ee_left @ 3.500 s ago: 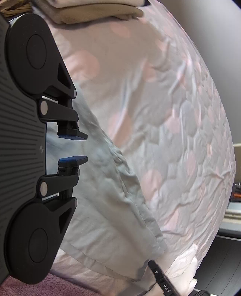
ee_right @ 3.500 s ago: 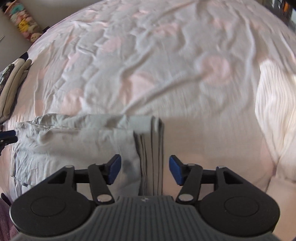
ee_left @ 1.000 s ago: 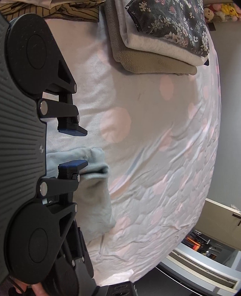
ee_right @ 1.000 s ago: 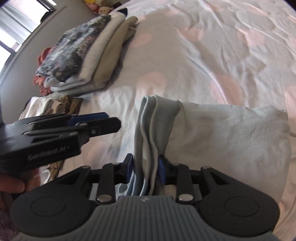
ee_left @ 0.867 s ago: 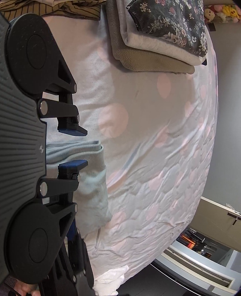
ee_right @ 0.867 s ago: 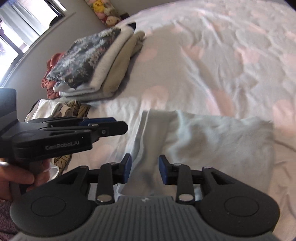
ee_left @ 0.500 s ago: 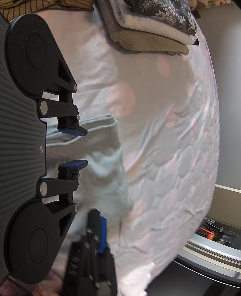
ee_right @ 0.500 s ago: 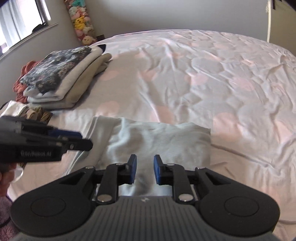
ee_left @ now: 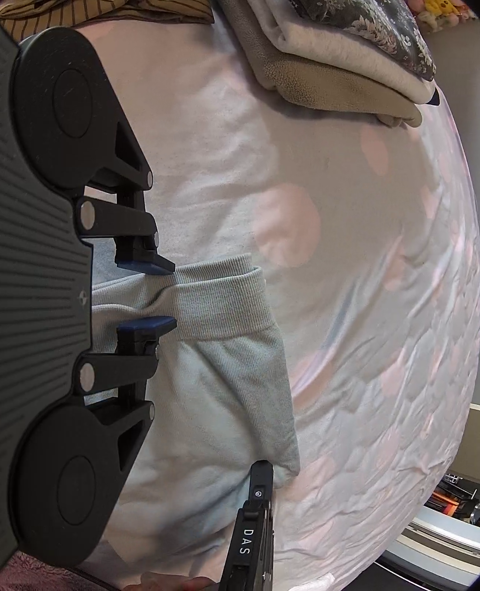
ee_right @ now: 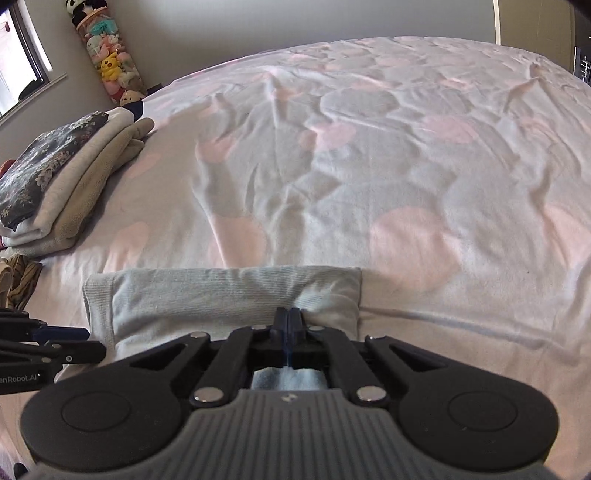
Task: Fold clothes
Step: 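Pinch the folded grey-blue shirt edge with the left gripper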
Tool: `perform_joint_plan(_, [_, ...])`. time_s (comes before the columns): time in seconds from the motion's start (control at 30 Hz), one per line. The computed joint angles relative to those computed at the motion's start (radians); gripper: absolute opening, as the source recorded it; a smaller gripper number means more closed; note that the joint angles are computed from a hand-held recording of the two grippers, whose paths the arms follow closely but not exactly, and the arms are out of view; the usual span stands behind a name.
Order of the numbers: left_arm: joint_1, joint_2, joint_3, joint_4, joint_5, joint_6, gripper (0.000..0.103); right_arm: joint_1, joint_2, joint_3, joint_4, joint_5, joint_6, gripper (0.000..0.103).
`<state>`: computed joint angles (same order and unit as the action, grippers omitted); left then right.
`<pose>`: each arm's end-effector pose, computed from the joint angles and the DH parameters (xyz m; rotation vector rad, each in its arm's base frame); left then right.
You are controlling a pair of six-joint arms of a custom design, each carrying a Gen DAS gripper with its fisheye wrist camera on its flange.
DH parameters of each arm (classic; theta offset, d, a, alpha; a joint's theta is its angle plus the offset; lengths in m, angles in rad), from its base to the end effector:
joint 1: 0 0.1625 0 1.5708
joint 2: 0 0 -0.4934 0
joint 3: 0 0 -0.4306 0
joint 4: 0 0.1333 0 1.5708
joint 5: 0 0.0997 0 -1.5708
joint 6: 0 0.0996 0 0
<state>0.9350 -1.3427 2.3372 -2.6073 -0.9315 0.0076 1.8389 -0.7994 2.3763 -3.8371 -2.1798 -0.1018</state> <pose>-0.1117 -0.4759 0.2064 0.7829 2.4046 -0.3091 0.1982 -0.4332 0.0860 0.1780 -2.4481 0.9363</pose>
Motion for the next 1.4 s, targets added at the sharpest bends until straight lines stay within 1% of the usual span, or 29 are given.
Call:
perform_joint_plan(0.07, [-0.001,-0.018,0.004,-0.007,-0.016,-0.004,0.023,0.011,-0.007,0.009,-0.011,-0.003,-0.003,0.000])
perform_joint_plan(0.13, [-0.014,-0.051,0.015,-0.001,-0.023,-0.019,0.023,0.028,-0.025,0.032,-0.024,0.001,0.006,0.008])
perform_joint_plan(0.17, [-0.020,-0.068,0.020,0.003,-0.030,-0.027,0.023,0.040,-0.038,0.047,-0.024,0.001,0.018,0.009])
perform_joint_plan(0.3, [-0.036,-0.129,0.033,0.048,-0.108,-0.069,0.023,0.084,-0.091,0.109,0.053,0.017,0.113,0.009])
perform_joint_plan(0.33, [-0.042,-0.134,0.037,0.069,-0.112,-0.083,0.023,0.095,-0.102,0.122,0.078,0.019,0.139,0.009])
perform_joint_plan(0.4, [-0.047,-0.123,0.038,0.122,-0.090,-0.107,0.023,0.114,-0.109,0.136,0.136,0.002,0.185,0.009])
perform_joint_plan(0.47, [-0.050,-0.110,0.038,0.170,-0.071,-0.132,0.023,0.113,-0.120,0.135,0.211,-0.009,0.230,0.009])
perform_joint_plan(0.53, [-0.041,-0.097,0.035,0.178,-0.066,-0.144,0.023,0.101,-0.130,0.132,0.286,-0.006,0.269,0.008])
perform_joint_plan(0.6, [-0.043,-0.093,0.035,0.185,-0.058,-0.148,0.024,0.084,-0.128,0.128,0.314,0.002,0.274,0.007])
perform_joint_plan(0.67, [-0.049,-0.094,0.037,0.190,-0.049,-0.149,0.024,0.088,-0.125,0.127,0.313,-0.005,0.264,0.007])
perform_joint_plan(0.73, [-0.055,-0.106,0.045,0.174,-0.051,-0.144,0.024,0.089,-0.123,0.135,0.283,0.000,0.253,0.008])
perform_joint_plan(0.77, [-0.053,-0.120,0.050,0.152,-0.063,-0.141,0.024,0.084,-0.125,0.150,0.233,0.023,0.241,0.011])
perform_joint_plan(0.8, [-0.047,-0.136,0.054,0.125,-0.080,-0.142,0.024,0.080,-0.125,0.165,0.182,0.047,0.230,0.016])
perform_joint_plan(0.83, [-0.041,-0.150,0.057,0.097,-0.096,-0.146,0.027,0.075,-0.124,0.181,0.119,0.068,0.225,0.020])
perform_joint_plan(0.87, [-0.031,-0.162,0.058,0.067,-0.104,-0.160,0.030,0.071,-0.122,0.197,0.052,0.084,0.222,0.032])
perform_joint_plan(0.9, [-0.020,-0.171,0.058,0.039,-0.112,-0.176,0.040,0.066,-0.118,0.212,-0.018,0.095,0.225,0.038])
perform_joint_plan(0.93, [-0.003,-0.171,0.054,0.018,-0.122,-0.197,0.049,0.061,-0.116,0.219,-0.059,0.096,0.234,0.038])
perform_joint_plan(1.0, [0.031,-0.168,0.045,-0.020,-0.144,-0.240,0.050,0.042,-0.121,0.222,-0.087,0.095,0.267,0.038])
perform_joint_plan(1.03, [0.053,-0.158,0.034,-0.025,-0.171,-0.257,0.050,0.029,-0.124,0.223,-0.089,0.101,0.292,0.038])
perform_joint_plan(1.1, [0.095,-0.137,0.012,-0.014,-0.227,-0.277,0.050,-0.005,-0.129,0.224,-0.086,0.126,0.338,0.041])
perform_joint_plan(1.17, [0.116,-0.113,-0.001,0.007,-0.251,-0.286,0.050,-0.033,-0.133,0.217,-0.075,0.142,0.369,0.043])
perform_joint_plan(1.27, [0.136,-0.079,-0.011,0.018,-0.256,-0.300,0.051,-0.063,-0.138,0.214,-0.055,0.172,0.385,0.045])
perform_joint_plan(1.37, [0.164,-0.066,-0.014,-0.008,-0.296,-0.299,0.053,-0.090,-0.142,0.215,-0.039,0.210,0.390,0.045])
perform_joint_plan(1.4, [0.171,-0.062,-0.014,-0.014,-0.306,-0.295,0.055,-0.098,-0.141,0.215,-0.036,0.223,0.389,0.046])
